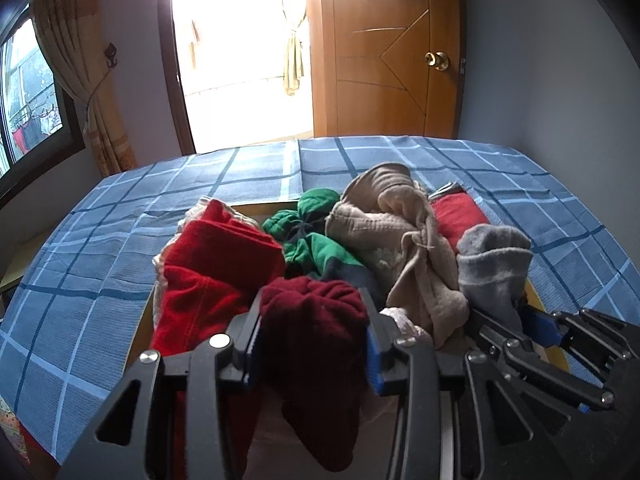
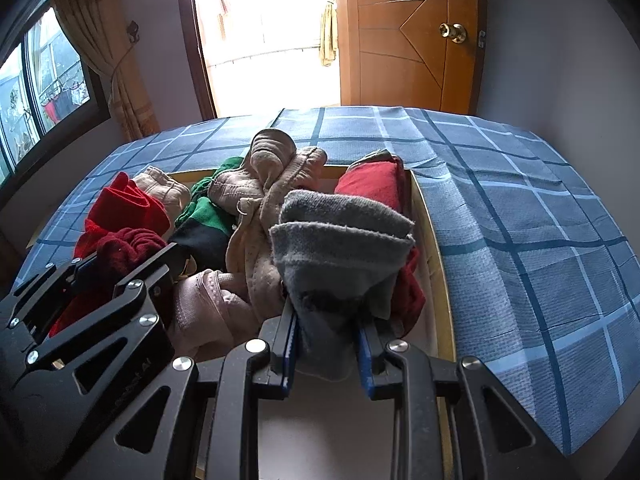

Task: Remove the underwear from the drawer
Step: 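Lower both socks into the tray and open both tools to release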

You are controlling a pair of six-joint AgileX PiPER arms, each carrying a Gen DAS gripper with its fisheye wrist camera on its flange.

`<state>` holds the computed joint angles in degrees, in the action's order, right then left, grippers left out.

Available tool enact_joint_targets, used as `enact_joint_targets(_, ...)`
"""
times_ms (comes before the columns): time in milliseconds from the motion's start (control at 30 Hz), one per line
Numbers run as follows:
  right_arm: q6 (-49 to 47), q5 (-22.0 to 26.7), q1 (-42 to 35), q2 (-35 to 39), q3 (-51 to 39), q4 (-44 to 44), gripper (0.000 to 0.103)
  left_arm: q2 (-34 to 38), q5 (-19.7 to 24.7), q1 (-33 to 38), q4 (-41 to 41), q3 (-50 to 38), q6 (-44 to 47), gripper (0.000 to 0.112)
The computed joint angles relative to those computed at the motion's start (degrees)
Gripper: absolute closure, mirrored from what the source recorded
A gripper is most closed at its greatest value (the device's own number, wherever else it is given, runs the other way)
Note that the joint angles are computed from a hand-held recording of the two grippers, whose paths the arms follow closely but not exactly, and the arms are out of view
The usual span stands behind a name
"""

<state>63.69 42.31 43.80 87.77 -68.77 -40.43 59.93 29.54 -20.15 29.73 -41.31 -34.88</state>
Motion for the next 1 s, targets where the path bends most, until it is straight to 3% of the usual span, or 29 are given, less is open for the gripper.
enact_joint_targets(267,-3.5,-5.7,-2.6,-2.8,3.3,4.9,0.071,-1.0,1.4,-3.1,6.8,1.1,-7.2,0.063)
enact_joint_targets(467,-6.3,-9.6,-5.3,-6.0,6.0,10.9,0.068,-3.8,6.3,-6.2,10.6,1.1,-11.0,0.035)
enact_joint_targets(667,-1.1,-11.5,-4.0,-11.0,10.4,7.0,0.056,-9.5,7.0,-4.5,5.4,2.3,-7.7,0.020)
enact_joint_targets(733,1.1,-11.4,-2.9,-12.8,11.6,5.1,0.055,-11.5,10.0,-7.9,10.5,2.9,-13.2,0.012)
enact_joint_targets(1000,12.2,-7.0,4.4,-18.7,14.7,-5.2,0.055,-17.4,19.1,-18.1,16.6,3.5,-19.5,0.011)
